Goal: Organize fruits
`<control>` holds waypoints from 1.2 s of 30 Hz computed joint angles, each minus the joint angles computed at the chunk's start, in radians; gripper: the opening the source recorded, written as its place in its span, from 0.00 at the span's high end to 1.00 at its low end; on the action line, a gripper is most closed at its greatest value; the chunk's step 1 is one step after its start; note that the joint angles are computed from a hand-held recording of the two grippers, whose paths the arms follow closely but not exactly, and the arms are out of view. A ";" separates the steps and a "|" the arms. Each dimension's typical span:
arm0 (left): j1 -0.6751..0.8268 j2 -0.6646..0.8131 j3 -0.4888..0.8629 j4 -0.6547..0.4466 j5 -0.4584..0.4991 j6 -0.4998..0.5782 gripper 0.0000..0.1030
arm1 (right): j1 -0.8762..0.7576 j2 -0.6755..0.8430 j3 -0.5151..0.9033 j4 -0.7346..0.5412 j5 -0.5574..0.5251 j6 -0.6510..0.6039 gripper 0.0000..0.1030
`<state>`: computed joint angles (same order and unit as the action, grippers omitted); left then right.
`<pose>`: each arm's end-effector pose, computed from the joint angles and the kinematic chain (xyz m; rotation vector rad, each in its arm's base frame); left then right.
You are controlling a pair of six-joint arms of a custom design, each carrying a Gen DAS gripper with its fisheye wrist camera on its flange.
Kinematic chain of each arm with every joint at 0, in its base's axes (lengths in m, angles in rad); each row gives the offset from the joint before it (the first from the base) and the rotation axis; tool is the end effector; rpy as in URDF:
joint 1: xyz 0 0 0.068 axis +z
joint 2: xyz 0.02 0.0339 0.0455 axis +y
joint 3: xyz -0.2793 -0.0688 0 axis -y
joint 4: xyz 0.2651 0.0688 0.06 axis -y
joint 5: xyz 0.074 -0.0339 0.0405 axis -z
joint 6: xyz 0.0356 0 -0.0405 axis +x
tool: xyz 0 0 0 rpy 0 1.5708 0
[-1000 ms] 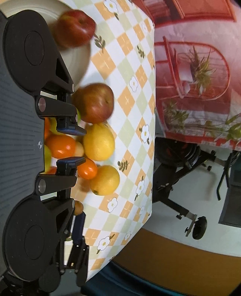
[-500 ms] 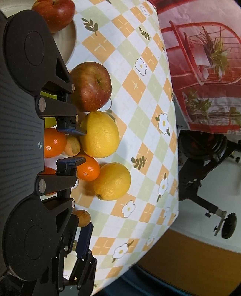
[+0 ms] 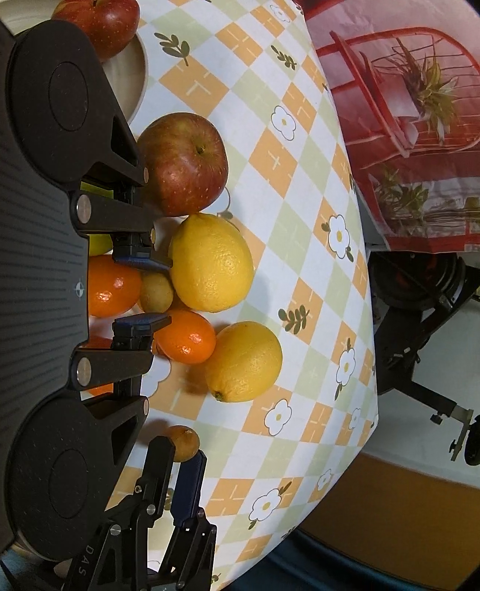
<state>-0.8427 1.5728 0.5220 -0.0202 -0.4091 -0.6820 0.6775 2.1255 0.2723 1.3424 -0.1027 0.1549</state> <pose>0.1806 -0.1813 0.0989 0.0688 2.5072 -0.0657 0.1896 0.1572 0.0261 -0.6141 2.0473 0.6065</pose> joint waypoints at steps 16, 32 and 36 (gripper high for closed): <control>-0.115 -0.084 -0.035 -0.020 -0.135 -0.058 0.90 | 0.005 0.013 -0.010 0.028 0.006 0.014 0.76; -0.091 -0.051 -0.032 0.003 -0.090 -0.019 0.74 | 0.003 0.000 -0.017 0.014 0.002 0.007 0.76; -0.072 -0.026 -0.018 -0.003 -0.076 -0.006 0.67 | 0.004 -0.001 -0.020 0.018 -0.001 0.012 0.76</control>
<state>-0.9149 1.5467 0.5040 -0.0231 -0.4847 -0.6880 0.6812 2.1242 0.2526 1.3605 -0.1033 0.1674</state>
